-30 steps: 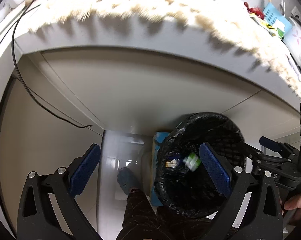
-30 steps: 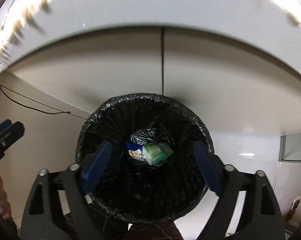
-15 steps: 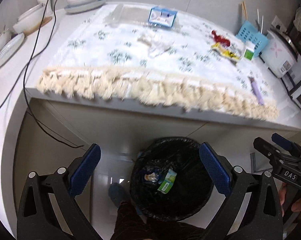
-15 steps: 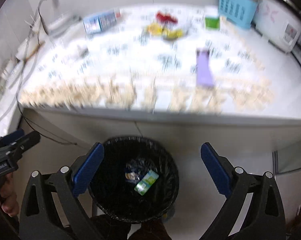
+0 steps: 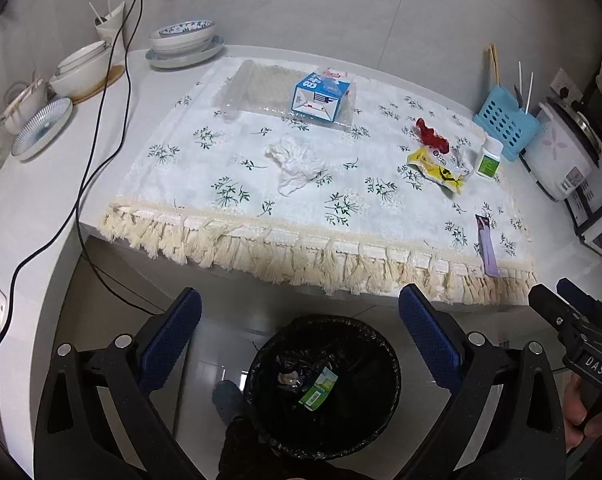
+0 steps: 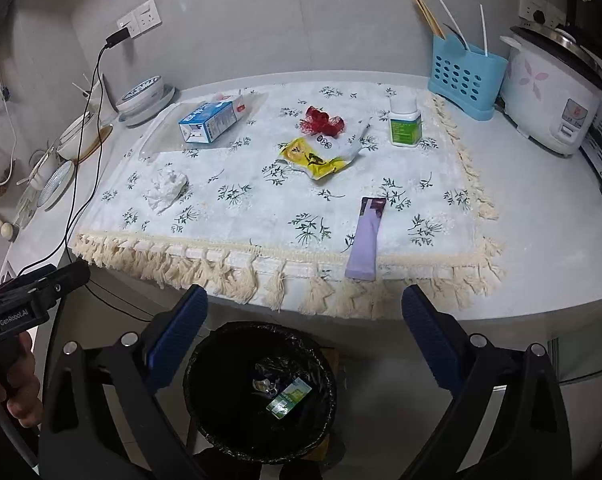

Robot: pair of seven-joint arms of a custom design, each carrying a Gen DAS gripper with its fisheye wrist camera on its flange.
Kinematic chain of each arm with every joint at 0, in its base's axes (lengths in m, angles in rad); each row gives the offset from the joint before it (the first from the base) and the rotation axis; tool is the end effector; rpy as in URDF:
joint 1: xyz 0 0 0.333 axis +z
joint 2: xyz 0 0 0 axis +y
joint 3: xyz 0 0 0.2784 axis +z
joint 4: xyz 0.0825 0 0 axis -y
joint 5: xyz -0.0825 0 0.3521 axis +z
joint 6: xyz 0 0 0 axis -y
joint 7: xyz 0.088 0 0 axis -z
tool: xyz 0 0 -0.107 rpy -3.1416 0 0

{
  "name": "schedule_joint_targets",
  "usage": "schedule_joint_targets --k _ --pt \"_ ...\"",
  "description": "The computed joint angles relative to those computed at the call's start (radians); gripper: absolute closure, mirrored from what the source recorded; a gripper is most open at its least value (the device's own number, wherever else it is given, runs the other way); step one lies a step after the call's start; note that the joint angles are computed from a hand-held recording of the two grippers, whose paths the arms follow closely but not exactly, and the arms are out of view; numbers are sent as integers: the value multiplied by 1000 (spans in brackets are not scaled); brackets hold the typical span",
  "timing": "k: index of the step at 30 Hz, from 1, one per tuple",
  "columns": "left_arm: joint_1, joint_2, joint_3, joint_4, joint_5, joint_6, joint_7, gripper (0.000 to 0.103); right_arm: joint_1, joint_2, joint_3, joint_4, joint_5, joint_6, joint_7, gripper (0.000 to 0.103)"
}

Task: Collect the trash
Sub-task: 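Raise both tools back toward the tablecloth, then grasp the crumpled tissue with the left tool while the right tool grasps the yellow snack bag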

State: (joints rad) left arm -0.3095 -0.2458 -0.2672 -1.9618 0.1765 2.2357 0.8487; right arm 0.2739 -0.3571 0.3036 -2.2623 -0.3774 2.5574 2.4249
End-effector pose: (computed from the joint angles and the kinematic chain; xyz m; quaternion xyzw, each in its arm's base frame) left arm 0.4185 -0.2819 0.6006 -0.7011 0.6581 -0.2326 0.1456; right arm 0.3901 0.2766 0.5436 -0.6564 0.6634 -0.2189 0.2848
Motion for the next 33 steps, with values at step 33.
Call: schedule_joint_targets --k 33 --pt "64 717 53 810 -77 -292 333 15 118 745 -266 951 195 -425 -171 26"
